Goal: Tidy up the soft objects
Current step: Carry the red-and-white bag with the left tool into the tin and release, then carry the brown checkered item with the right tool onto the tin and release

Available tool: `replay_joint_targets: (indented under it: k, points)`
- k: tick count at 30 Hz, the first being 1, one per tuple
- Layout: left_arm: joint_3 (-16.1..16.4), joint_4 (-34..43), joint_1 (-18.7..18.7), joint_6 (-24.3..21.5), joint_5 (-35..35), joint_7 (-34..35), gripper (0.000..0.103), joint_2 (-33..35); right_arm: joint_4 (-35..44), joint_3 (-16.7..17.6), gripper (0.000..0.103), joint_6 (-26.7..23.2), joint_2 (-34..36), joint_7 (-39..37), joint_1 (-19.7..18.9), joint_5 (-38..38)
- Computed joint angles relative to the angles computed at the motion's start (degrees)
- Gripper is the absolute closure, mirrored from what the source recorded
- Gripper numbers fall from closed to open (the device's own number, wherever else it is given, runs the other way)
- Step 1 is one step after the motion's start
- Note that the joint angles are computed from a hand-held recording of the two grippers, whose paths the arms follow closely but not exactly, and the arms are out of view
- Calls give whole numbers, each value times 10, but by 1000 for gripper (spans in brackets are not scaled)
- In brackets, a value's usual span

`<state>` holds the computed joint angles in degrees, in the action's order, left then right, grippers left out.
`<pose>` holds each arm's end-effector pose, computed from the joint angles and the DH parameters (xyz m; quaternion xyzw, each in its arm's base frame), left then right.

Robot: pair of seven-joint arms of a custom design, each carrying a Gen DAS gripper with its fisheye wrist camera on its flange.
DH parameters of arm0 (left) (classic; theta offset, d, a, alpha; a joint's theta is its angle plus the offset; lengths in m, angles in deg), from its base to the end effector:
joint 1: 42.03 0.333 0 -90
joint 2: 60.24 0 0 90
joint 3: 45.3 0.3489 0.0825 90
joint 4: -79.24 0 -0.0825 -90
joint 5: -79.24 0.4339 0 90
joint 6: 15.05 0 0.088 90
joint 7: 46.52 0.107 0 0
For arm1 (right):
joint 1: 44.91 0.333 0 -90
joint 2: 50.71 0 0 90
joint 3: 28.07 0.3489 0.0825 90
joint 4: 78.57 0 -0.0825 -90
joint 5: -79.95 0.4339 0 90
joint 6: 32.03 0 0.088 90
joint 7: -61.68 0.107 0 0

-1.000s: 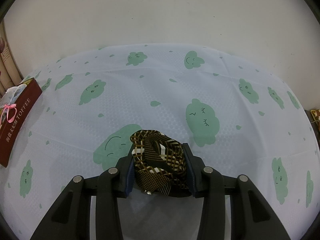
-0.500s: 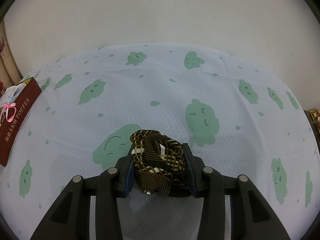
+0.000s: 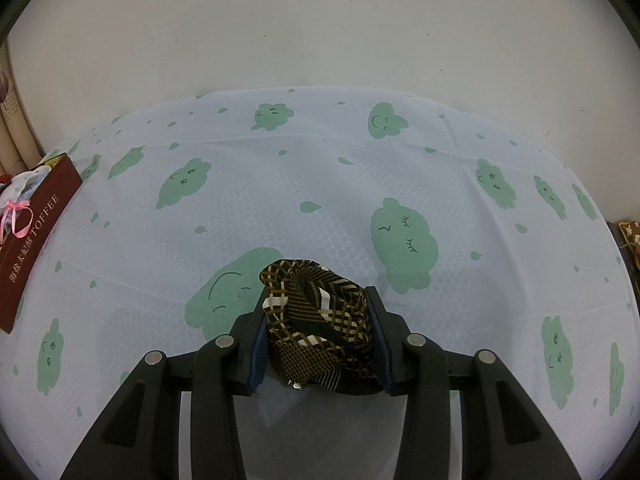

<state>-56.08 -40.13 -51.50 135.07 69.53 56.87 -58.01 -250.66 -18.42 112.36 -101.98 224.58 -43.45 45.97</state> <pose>0.5993 -0.2158 0.4695 -0.5103 0.8218 -0.2252 0.1162 0.3129 0.0551 0.3965 -0.4023 0.8547 -0.2893 0.1551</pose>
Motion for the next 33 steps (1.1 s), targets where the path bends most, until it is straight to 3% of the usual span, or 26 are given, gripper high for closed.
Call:
replay_joint_targets:
  k: [4, 7, 14, 23, 28, 33]
  points:
    - [0, -12, 4, 3, -57, 48, 39, -27, 0, 0, 63, 0, 0, -1, 0, 0]
    - [1, -32, 4, 31, -58, 49, 39, -54, 1, 1, 63, 0, 1, 0, 0, 0]
    - [-6, -107, 27, 126, 40, -41, 38, -113, 1, 1, 63, 0, 2, -1, 0, 0]
    - [-10, -149, 71, 142, 97, -136, 38, -124, 3, 4, 66, -7, 2, 5, -2, 1]
    - [-46, -169, 134, 183, 241, -281, 38, -123, 17, 16, 74, -43, 7, 21, 7, 4]
    - [-32, -175, 131, 191, 258, -290, 38, -119, 39, 12, 77, -79, 20, 27, 27, 8]
